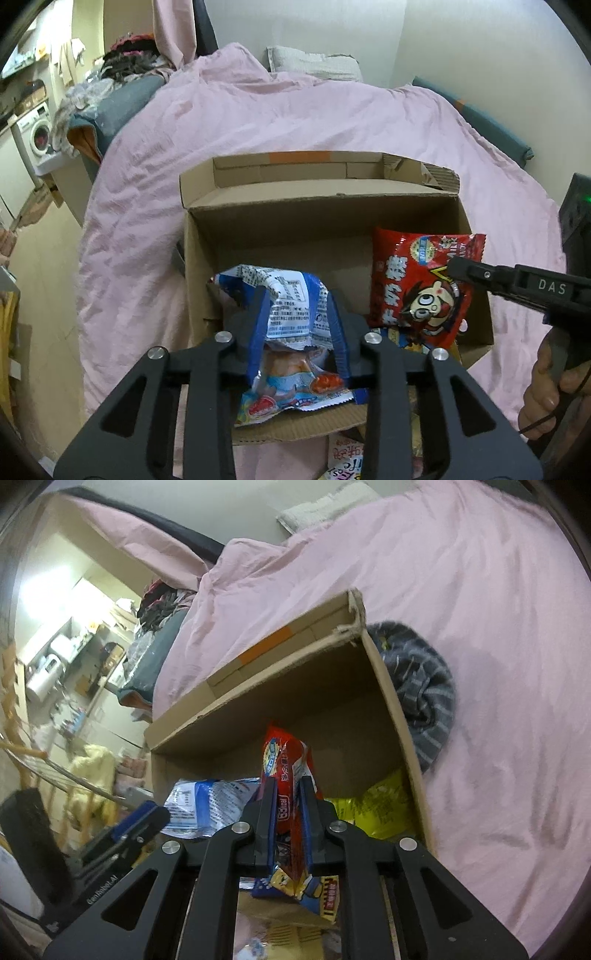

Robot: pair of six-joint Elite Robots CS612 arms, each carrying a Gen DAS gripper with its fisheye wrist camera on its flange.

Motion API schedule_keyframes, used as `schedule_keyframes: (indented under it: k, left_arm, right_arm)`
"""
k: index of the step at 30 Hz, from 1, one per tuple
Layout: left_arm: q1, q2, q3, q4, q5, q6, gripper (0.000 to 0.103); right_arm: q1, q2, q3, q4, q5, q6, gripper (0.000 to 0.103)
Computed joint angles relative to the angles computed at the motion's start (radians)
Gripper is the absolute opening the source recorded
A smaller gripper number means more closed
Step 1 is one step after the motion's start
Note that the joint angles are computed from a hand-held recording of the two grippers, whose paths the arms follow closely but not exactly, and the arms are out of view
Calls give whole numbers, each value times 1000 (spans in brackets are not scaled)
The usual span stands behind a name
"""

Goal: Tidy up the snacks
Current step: 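Open right tool to drop red packet while left tool releases white-blue bag into box, then lift both open tools and move them back toward the remaining snacks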

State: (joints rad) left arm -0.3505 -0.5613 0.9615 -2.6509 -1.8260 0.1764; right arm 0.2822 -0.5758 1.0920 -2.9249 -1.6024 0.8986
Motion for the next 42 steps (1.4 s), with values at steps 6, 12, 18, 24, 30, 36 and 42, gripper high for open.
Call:
schedule_keyframes:
  k: [6, 12, 18, 24, 30, 36, 42]
  left_arm:
    - [4, 1, 2, -27, -6, -23, 64]
    - [9, 0, 8, -80, -23, -53, 82]
    - [11, 5, -4, -67, -19, -71, 83]
    - [10, 6, -6, -58, -3, -76, 83]
    - [11, 8, -11, -45, 0, -90, 83]
    - [10, 3, 0, -67, 6, -86, 83]
    - [16, -26, 58, -184, 1, -100, 83]
  right_arm:
    - [13, -6, -13, 43, -76, -54, 17]
    - [16, -14, 13, -32, -135, -26, 84]
    - [22, -17, 14, -52, -171, -63, 84]
    - [21, -14, 8, -35, -157, -63, 84]
    - [21, -14, 8, -28, -151, -61, 84]
    - [21, -14, 8, -27, -150, -64, 84]
    - [26, -26, 28, -44, -157, -73, 84]
